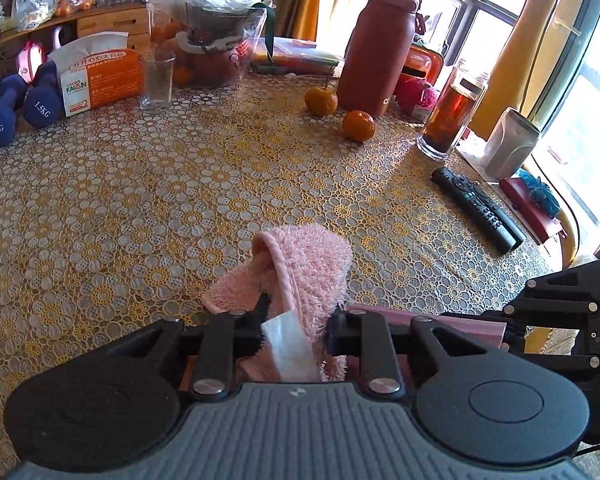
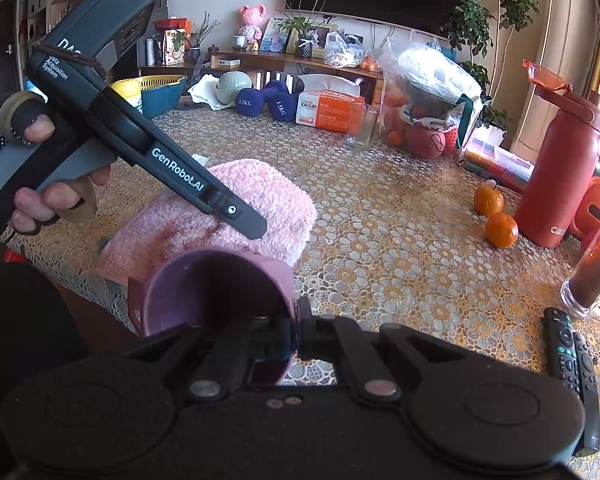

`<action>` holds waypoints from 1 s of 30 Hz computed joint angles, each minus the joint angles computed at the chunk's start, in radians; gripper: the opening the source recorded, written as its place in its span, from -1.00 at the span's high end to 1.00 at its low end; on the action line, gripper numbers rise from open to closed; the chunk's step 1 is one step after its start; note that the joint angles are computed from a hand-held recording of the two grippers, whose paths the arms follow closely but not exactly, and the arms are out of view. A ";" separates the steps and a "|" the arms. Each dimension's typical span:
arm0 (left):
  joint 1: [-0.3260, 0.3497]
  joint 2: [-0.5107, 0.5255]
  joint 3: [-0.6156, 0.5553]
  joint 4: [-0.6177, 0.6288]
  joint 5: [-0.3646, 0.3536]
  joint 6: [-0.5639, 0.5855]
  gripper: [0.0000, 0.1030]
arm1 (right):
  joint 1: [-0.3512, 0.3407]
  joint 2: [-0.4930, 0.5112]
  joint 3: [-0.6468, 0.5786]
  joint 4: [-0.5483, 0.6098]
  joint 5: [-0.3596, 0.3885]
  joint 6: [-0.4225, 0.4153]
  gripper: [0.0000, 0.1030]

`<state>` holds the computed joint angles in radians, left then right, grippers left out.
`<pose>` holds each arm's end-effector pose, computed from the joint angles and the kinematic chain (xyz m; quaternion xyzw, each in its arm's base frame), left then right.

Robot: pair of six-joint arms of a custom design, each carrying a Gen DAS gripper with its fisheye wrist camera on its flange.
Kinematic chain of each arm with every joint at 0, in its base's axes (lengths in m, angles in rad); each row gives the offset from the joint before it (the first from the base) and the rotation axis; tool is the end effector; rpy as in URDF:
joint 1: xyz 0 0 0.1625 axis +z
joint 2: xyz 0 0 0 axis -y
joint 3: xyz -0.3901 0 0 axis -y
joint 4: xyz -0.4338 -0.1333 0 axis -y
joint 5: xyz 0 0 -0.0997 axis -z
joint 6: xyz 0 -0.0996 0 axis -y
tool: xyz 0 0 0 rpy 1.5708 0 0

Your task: Clean container

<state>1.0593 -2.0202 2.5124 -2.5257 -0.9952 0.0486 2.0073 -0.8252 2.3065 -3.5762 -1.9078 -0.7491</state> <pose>-0.0026 -0.3877 0.2786 0.1954 0.9150 -0.2774 0.2185 0.2756 -0.3534 -0.0145 0.4959 -0.8140 0.2271 0.1998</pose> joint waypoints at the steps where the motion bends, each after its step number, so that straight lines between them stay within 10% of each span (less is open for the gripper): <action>1: -0.010 -0.020 0.007 0.010 0.005 -0.001 0.58 | 0.000 0.000 0.000 0.000 0.000 0.000 0.95; 15: -0.232 -0.380 0.046 0.345 -0.066 -0.006 0.59 | 0.001 0.002 -0.002 -0.004 -0.002 -0.009 0.95; 30: -0.152 -0.243 0.058 0.226 -0.063 0.053 0.59 | 0.007 0.003 -0.003 0.001 -0.002 -0.016 0.94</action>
<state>0.9076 -2.2627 2.5705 -2.2995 -1.0578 0.1012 2.0140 -0.8226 2.3031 -3.5755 -1.9095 -0.7654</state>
